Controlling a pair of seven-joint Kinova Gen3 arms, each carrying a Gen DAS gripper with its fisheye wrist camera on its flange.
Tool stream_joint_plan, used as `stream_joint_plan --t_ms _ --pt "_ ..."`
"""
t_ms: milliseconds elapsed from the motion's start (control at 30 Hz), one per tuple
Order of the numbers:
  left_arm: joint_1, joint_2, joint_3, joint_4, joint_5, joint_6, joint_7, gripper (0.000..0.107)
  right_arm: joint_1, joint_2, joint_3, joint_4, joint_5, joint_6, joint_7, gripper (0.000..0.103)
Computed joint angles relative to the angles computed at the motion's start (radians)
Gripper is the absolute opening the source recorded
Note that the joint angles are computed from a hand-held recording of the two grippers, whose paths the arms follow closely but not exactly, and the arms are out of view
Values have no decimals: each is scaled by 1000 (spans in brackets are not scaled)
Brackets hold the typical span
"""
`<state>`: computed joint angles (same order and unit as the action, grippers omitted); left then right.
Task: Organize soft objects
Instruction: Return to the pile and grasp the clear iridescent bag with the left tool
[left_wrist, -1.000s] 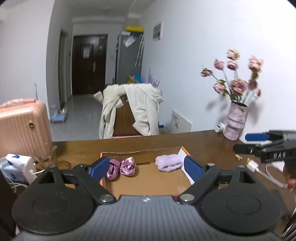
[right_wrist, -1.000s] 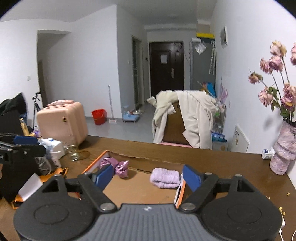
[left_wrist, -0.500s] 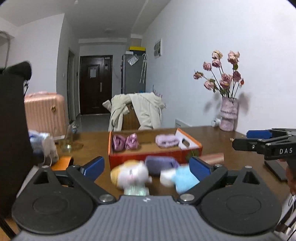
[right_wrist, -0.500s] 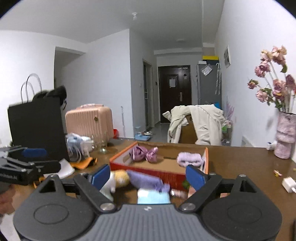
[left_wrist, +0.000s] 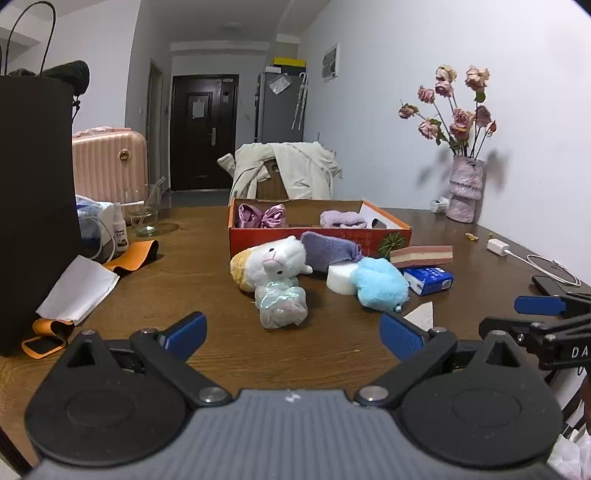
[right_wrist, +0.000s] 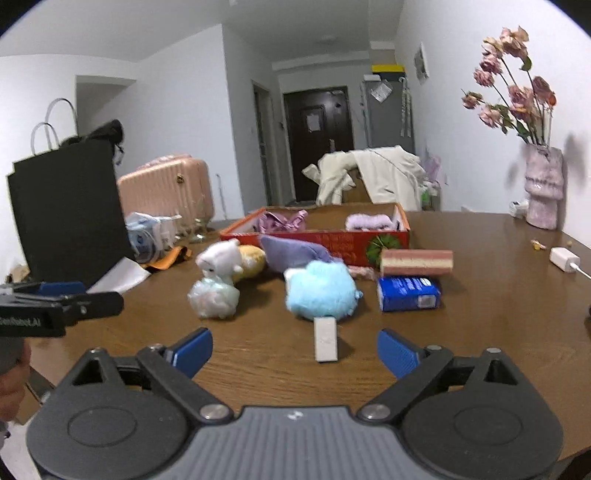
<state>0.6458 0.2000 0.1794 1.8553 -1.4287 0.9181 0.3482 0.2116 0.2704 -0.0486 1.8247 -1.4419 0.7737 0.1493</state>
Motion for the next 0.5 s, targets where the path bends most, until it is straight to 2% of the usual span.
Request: stream_joint_plan --t_ms 100,433,500 --pt "-21 7 -8 -12 17 -36 -27 102 -6 18 -2 -21 -3 -12 -7 89" --pt "-86 78 -80 -104 108 -175 -155 101 -15 141 -68 -206 160 -17 -229 67" --pt "-101 103 -101 -136 148 -200 -191 95 -14 164 -92 -238 191 -14 -251 63"
